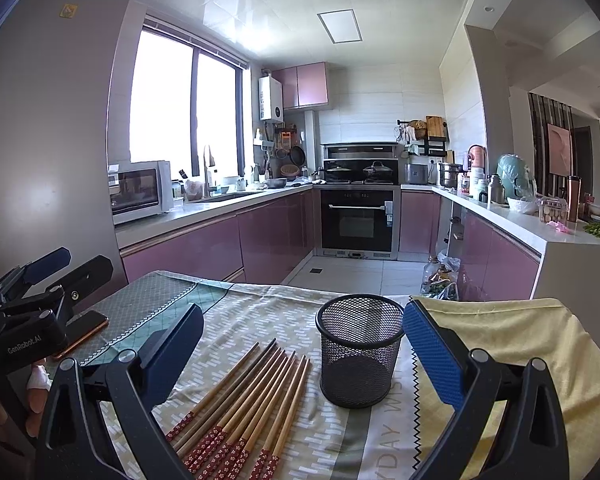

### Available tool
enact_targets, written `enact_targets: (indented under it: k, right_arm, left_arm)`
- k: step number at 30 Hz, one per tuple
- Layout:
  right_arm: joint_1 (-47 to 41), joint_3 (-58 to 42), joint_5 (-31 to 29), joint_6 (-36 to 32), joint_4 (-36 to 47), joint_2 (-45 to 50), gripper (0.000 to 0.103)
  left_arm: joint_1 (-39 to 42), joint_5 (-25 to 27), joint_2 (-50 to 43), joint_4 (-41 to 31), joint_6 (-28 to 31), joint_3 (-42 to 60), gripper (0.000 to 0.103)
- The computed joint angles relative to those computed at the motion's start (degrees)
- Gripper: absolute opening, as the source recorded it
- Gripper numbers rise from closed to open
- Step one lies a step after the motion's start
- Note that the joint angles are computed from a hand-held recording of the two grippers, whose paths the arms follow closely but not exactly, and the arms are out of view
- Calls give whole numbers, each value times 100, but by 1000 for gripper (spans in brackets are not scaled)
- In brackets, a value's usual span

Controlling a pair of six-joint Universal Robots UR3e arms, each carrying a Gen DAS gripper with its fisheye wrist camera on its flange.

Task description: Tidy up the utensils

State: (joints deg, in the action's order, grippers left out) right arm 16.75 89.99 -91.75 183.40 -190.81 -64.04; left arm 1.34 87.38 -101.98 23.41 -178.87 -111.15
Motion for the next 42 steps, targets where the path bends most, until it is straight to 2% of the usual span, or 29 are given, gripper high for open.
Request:
enact_targets:
  k: [42]
  right_arm:
    - [-47, -38, 95, 53, -40, 76, 97]
  left_arm:
    - [-58, 70, 9, 148, 10, -127, 97]
